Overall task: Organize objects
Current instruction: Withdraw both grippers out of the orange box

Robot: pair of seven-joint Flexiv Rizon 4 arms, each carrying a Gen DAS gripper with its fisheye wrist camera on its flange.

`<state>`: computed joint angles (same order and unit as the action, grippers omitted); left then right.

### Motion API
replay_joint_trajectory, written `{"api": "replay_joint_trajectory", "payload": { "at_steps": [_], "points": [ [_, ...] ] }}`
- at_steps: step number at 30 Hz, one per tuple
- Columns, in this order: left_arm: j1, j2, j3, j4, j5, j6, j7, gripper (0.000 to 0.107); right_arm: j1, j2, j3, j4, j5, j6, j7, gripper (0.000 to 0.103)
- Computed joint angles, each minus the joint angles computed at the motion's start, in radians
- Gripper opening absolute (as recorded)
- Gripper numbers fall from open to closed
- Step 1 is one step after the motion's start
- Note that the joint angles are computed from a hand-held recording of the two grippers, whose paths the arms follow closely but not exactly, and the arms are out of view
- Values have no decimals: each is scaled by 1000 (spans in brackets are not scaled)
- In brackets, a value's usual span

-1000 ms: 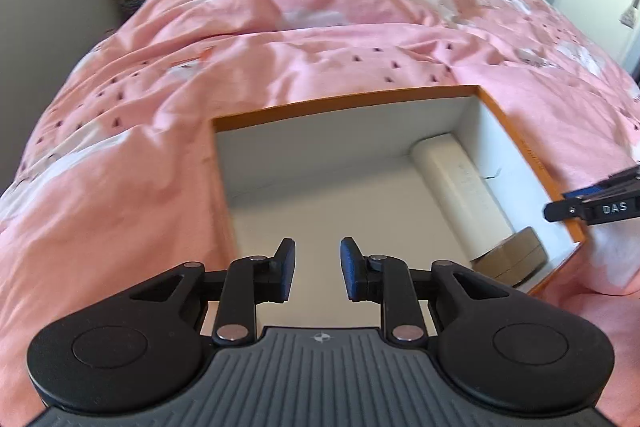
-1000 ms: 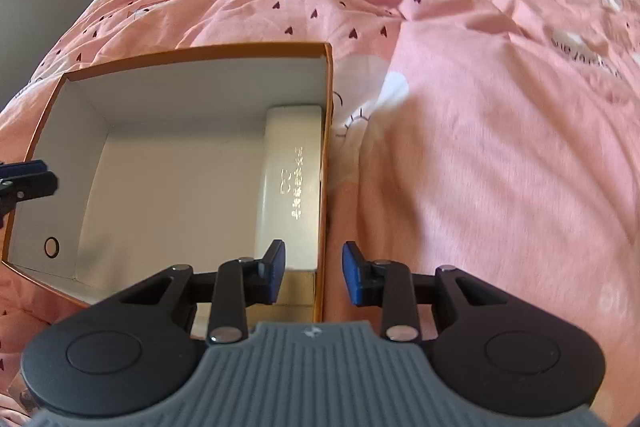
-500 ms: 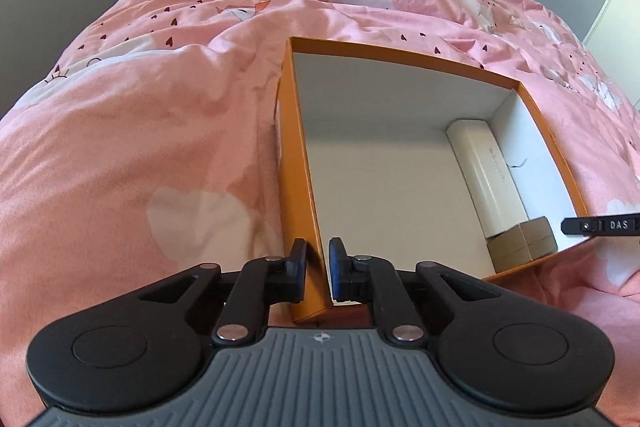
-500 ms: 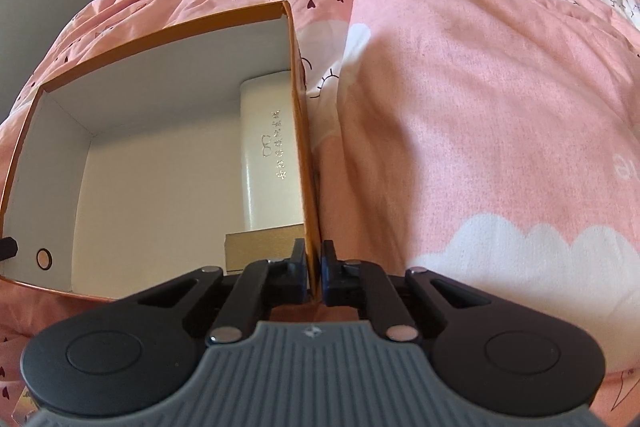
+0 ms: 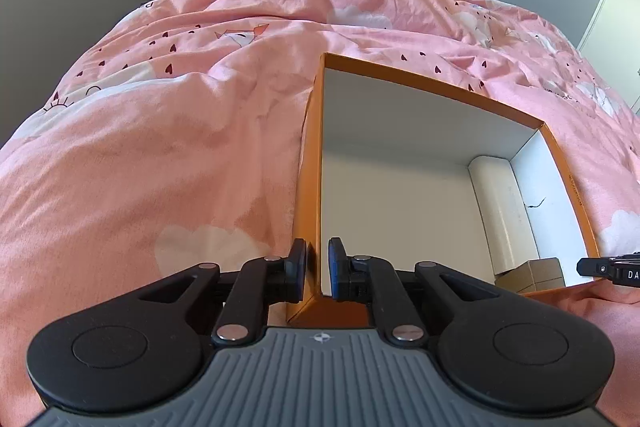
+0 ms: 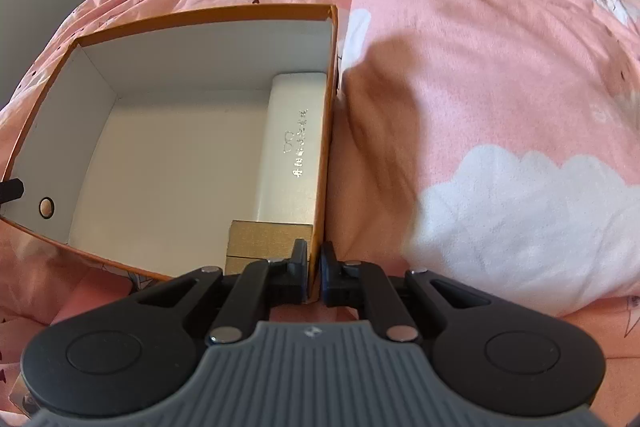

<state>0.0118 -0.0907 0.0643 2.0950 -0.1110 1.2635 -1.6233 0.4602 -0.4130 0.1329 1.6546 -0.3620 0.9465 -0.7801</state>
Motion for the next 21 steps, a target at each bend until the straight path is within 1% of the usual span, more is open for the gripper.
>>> {"api": "replay_joint_trajectory", "payload": {
  "at_steps": [2,4,5,8,10,11,13,14,16,18,21],
  "points": [
    [-6,27,12,16,41,7,-37,14,23,25,-23,34,-64,29,33,13],
    [-6,56,11,45,31,23,-44,18,41,48,-38,63,-128,52,73,19],
    [-6,74,10,61,21,35,-43,19,45,59,-43,79,-156,70,95,24],
    [-10,116,5,98,-15,40,-27,21,59,93,-61,136,-264,153,175,25],
    [-22,136,0,125,-81,39,28,22,66,108,-70,165,-342,209,226,25],
    [-31,144,-1,137,-126,29,63,23,60,110,-61,169,-347,228,230,25],
    [-51,158,-2,158,-221,-6,133,24,41,99,-14,155,-279,247,179,29],
    [-60,164,-2,167,-269,-26,164,24,34,94,11,149,-234,250,146,33],
    [-70,175,2,178,-343,-73,201,27,28,87,56,139,-145,245,83,34],
    [-69,188,9,186,-392,-141,210,30,21,81,101,125,-51,233,2,34],
    [-59,197,16,191,-430,-228,210,36,21,82,138,124,53,237,-83,35]
  ]
}}
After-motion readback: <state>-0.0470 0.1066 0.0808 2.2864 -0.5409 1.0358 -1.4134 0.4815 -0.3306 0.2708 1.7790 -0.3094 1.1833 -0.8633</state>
